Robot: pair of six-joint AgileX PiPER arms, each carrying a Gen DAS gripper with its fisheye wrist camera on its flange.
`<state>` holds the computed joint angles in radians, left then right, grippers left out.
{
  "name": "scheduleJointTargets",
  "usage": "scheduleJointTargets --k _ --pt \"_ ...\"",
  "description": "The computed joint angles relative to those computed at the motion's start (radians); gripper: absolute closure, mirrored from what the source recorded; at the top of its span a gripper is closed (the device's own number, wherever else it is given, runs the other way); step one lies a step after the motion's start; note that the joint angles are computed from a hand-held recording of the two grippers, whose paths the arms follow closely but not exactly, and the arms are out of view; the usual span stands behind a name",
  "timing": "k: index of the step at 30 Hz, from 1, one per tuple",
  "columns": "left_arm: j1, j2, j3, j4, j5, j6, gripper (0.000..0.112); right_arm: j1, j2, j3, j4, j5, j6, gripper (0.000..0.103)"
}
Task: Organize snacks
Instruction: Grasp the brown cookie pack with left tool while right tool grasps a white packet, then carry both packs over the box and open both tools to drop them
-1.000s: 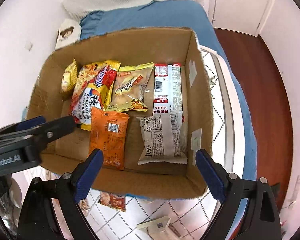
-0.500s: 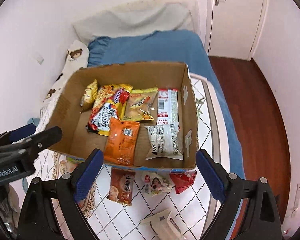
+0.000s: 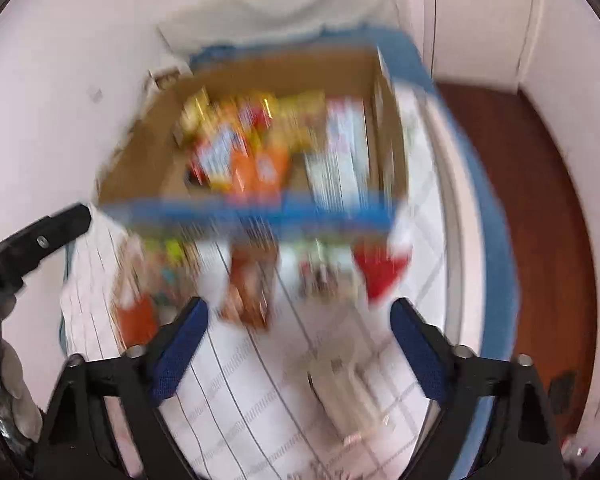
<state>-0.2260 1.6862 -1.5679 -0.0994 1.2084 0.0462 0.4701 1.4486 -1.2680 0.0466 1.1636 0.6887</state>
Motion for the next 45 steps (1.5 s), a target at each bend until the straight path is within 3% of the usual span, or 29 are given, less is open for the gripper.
scheduleJointTargets --k 5,8,11,12,14,16,20,23,30,35,37,41,45 --pt "-0.049 0.116 0.078 -0.047 -0.018 0.025 0.017 0.012 -0.068 0.259 0.044 -0.115 0.018 0.039" --pt "-0.085 0.204 0.040 -0.069 0.002 0.035 0.017 0.008 -0.058 0.337 0.110 -0.162 -0.055 0.027" --pt "-0.124 0.283 -0.006 -0.051 0.007 0.026 0.018 0.027 -0.030 0.368 0.113 -0.175 -0.076 0.026" --pt "-0.133 0.297 -0.013 -0.045 0.001 0.020 0.022 0.035 -0.021 0.374 0.110 -0.175 -0.079 0.026" --pt "-0.153 0.321 -0.019 -0.031 -0.022 0.008 0.046 0.060 0.003 0.382 0.091 -0.179 -0.075 0.026" --pt "-0.163 0.342 -0.023 -0.026 -0.023 0.000 0.058 0.081 0.034 0.381 0.083 -0.184 -0.082 0.027" --pt "-0.160 0.285 0.076 -0.032 -0.088 -0.004 0.058 0.158 0.061 0.357 0.013 -0.160 -0.005 0.037" --pt "-0.133 0.187 0.233 -0.076 -0.124 0.027 0.058 0.170 0.040 0.374 0.038 -0.168 0.034 0.040" --pt "-0.072 -0.040 0.622 -0.136 -0.186 0.122 0.058 0.171 -0.076 0.516 0.228 -0.247 0.087 0.042" --pt "-0.051 -0.054 0.737 -0.185 -0.231 0.163 0.056 0.151 -0.144 0.612 0.386 -0.317 0.073 0.040" --pt "-0.056 -0.034 0.745 -0.192 -0.250 0.161 0.056 0.193 -0.147 0.594 0.315 -0.306 0.138 0.034" --pt "-0.090 0.008 0.709 -0.184 -0.271 0.123 0.056 0.265 -0.057 0.490 0.163 -0.265 0.192 0.034" --pt "-0.097 0.003 0.672 -0.172 -0.258 0.098 0.058 0.357 0.050 0.390 0.023 -0.229 0.207 0.045"
